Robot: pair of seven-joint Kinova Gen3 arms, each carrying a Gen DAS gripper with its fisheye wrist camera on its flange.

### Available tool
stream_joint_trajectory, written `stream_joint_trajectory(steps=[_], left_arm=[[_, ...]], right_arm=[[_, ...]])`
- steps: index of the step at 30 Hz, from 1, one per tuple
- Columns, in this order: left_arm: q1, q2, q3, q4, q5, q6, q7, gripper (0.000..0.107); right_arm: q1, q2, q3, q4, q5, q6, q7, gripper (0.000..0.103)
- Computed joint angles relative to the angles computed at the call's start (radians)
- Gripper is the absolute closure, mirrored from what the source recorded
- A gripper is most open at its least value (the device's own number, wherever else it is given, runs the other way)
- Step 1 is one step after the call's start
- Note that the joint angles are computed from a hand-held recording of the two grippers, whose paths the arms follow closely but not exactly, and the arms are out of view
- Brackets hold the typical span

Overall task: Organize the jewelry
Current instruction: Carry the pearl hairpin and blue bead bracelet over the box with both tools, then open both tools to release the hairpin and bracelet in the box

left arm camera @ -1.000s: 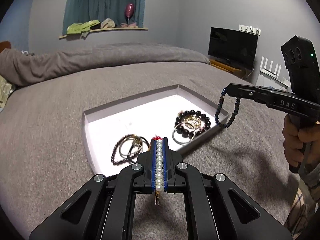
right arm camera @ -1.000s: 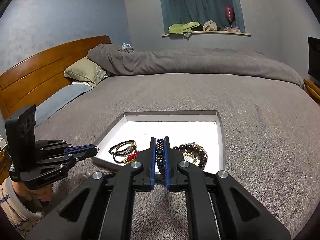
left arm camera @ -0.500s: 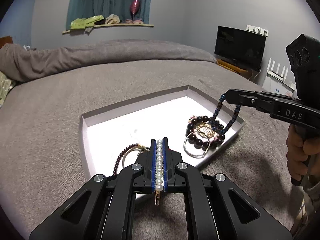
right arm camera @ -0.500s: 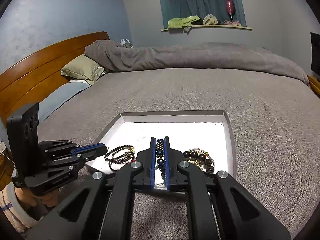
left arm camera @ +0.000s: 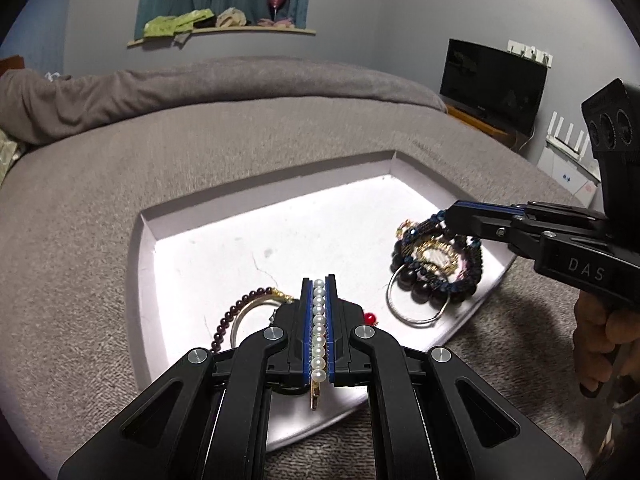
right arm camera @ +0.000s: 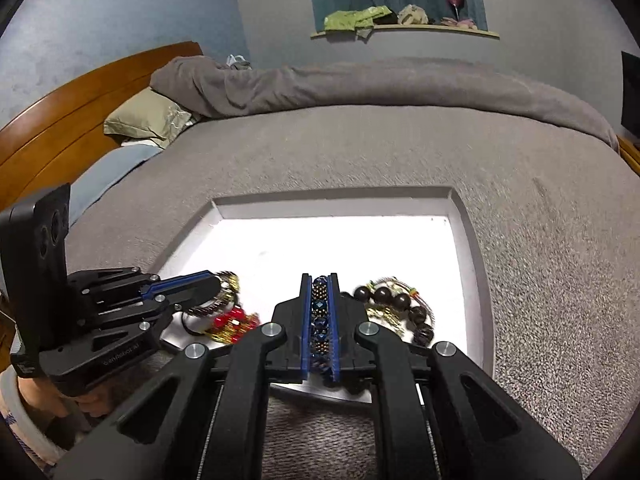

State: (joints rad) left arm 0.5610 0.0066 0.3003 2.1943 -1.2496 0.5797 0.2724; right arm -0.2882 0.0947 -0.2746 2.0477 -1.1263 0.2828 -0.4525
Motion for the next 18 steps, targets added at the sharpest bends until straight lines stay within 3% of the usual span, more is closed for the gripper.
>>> stream_joint_trajectory(steps=[6,13,18], left_arm=[[-0.018,0.009,-0.020,-0.001,0.036,-0.042,-0.032,0.101],[-0.008,0.029,-0.026,-0.020,0.058,-0.031,-0.064,0.101],[0.013,0.045,-0.033,-0.027,0.053,-0.007,-0.053,0.089]], right_arm=[[0.018,0.017,-0.004,0.009,0.014,-0.022,-0.011,0.096],[0.037,0.029,-0.022,0.015,0.042,-0.043,-0.044,0.096],[0.037,0.040,-0.040,0.010,0.119,-0.074,-0.130,0.095]])
